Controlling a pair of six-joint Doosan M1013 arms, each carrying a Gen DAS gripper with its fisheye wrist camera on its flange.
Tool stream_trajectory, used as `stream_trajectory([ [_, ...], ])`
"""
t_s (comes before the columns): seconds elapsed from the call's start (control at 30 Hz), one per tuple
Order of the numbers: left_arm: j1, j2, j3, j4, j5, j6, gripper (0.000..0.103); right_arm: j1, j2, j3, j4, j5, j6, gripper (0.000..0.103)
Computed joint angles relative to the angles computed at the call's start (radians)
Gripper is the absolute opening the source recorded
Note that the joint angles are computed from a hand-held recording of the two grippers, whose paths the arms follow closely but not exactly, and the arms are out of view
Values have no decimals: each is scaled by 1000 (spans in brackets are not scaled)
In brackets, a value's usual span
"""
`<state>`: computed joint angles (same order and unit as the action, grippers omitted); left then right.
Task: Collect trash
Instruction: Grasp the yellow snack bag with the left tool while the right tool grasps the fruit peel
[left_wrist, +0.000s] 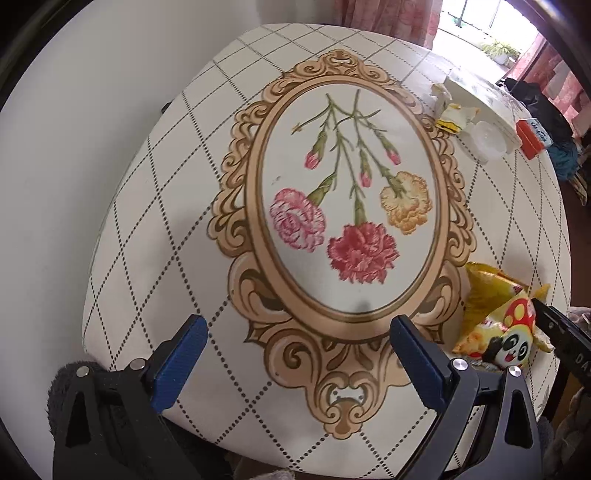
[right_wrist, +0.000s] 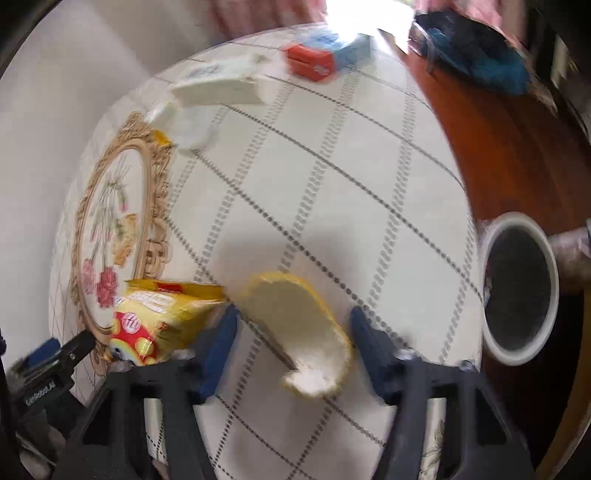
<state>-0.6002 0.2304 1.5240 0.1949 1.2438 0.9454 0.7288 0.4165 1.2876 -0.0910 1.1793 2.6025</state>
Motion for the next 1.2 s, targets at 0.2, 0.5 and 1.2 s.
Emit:
stream_trajectory([
  [0.2,-21,10,-21,-2,-11,23,101,3,-20,24,-15,-16,5,34],
  [0.5,-48,40,-98,-196,-57,197,101,-5,-157,190,24,-90,174,8],
  [1.2,-93,28,0,-73,-62,164,46,-21,-202,240,74,-90,114,59],
])
